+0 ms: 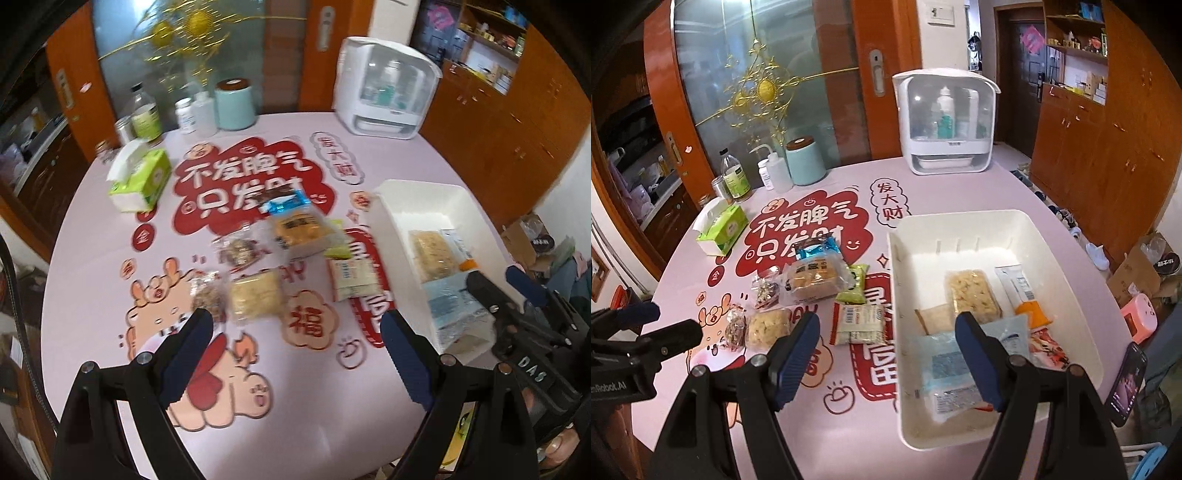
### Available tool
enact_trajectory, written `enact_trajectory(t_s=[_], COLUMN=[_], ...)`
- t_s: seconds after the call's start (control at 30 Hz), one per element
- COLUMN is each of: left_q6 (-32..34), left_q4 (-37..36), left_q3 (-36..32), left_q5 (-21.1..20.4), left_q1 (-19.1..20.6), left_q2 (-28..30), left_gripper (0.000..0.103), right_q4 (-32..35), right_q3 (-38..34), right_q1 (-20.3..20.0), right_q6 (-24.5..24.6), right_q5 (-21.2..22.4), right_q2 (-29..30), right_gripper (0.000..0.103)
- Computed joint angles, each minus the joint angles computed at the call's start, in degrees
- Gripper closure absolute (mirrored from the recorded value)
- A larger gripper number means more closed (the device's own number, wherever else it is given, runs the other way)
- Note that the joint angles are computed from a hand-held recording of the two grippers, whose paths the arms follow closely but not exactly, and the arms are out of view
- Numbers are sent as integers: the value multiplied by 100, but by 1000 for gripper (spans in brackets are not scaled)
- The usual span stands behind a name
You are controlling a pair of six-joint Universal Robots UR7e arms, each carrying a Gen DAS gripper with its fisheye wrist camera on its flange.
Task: Organize snacks
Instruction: 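Withdraw both tools from the tray toward the remaining snacks, then grasp the clear bag of dark nuts with the left gripper while the right grasps the puffed-snack bag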
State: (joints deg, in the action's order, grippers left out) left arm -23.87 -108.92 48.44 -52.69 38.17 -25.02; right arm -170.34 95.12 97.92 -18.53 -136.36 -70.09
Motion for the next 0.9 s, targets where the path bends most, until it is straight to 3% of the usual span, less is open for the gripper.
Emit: enact_trajectory(t_s=[0.43, 0.63, 0.9], left_q6=[-163, 24, 416], left_q4=[572, 1010, 1318], left_q3=[69, -522, -1234], left_q5=[244, 187, 122], left_q1=[700, 1047, 1349], left_q2=[-118, 280, 906], left_gripper=[12, 12, 14], right_q4=[1195, 2201, 3065], right_q3=[-656, -1142, -2007], right_q1=[-45, -237, -532], right_q6=[480, 977, 1410], right_q5=[477, 931, 1285], right_q2=[780, 1238, 1896], right_gripper=[26, 26, 26])
